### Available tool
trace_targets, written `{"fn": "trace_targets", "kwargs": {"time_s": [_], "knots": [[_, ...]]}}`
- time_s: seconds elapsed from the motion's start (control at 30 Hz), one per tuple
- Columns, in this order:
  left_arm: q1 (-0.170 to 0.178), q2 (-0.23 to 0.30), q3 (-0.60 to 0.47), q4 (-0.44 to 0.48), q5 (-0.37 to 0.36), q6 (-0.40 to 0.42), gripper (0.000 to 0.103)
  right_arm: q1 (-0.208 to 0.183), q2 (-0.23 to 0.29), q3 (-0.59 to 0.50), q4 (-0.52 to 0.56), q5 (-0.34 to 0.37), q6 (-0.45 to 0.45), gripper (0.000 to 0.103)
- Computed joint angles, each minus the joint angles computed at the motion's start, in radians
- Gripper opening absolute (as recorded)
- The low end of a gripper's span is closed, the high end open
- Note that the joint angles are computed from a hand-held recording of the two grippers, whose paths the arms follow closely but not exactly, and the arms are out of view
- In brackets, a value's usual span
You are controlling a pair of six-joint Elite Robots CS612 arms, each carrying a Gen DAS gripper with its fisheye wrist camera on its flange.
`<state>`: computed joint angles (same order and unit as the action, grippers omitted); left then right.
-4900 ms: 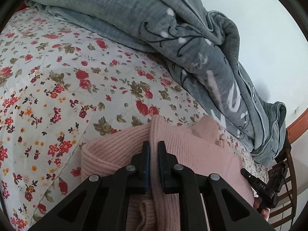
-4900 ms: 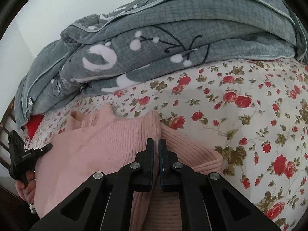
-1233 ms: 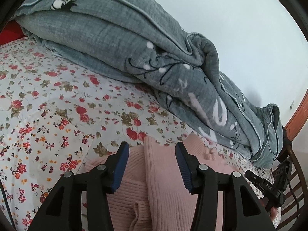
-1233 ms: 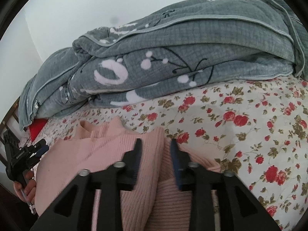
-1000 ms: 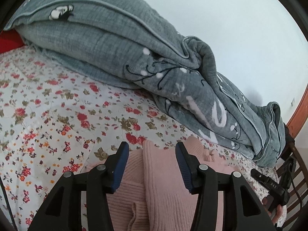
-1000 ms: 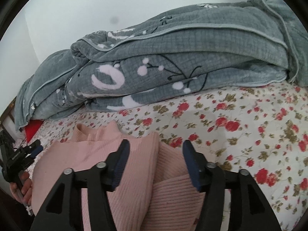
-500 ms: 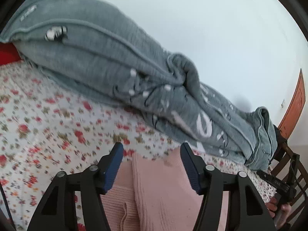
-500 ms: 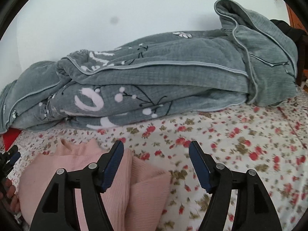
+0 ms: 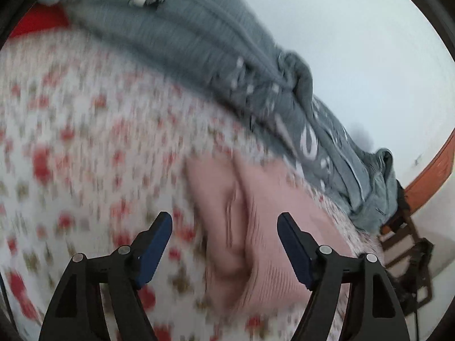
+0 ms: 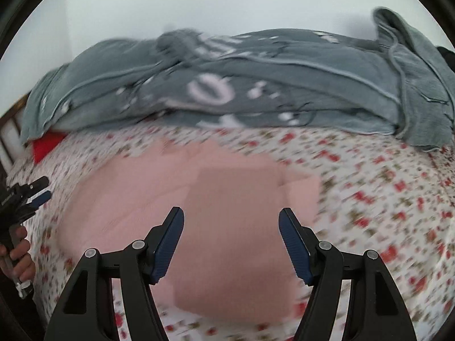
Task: Fold small clothes
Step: 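Open both grippers and lift them off the folded sweater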
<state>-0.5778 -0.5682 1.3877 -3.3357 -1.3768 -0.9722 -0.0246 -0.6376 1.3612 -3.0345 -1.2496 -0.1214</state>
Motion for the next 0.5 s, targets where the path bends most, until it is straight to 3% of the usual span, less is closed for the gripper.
{"fn": "trace_targets", "kwargs": {"time_s": [0.13, 0.23, 0.37, 0.5], "knots": [[0.000, 0.013, 0.001, 0.001, -0.069, 0.017, 0.078, 0.021, -0.002, 0.034, -0.008, 0.052, -0.025, 0.069], [0.003, 0.022, -0.026, 0.021, -0.105, 0.033, 0.081, 0.033, 0.005, 0.036, 0.017, 0.035, -0.035, 0.069], [0.029, 0.061, -0.091, 0.015, -0.245, -0.024, 0.081, 0.035, 0.008, 0.042, 0.043, 0.010, -0.024, 0.068], [0.030, 0.078, -0.141, 0.077, -0.230, -0.049, 0.081, 0.033, 0.001, 0.065, -0.041, 0.015, 0.014, 0.068]]}}
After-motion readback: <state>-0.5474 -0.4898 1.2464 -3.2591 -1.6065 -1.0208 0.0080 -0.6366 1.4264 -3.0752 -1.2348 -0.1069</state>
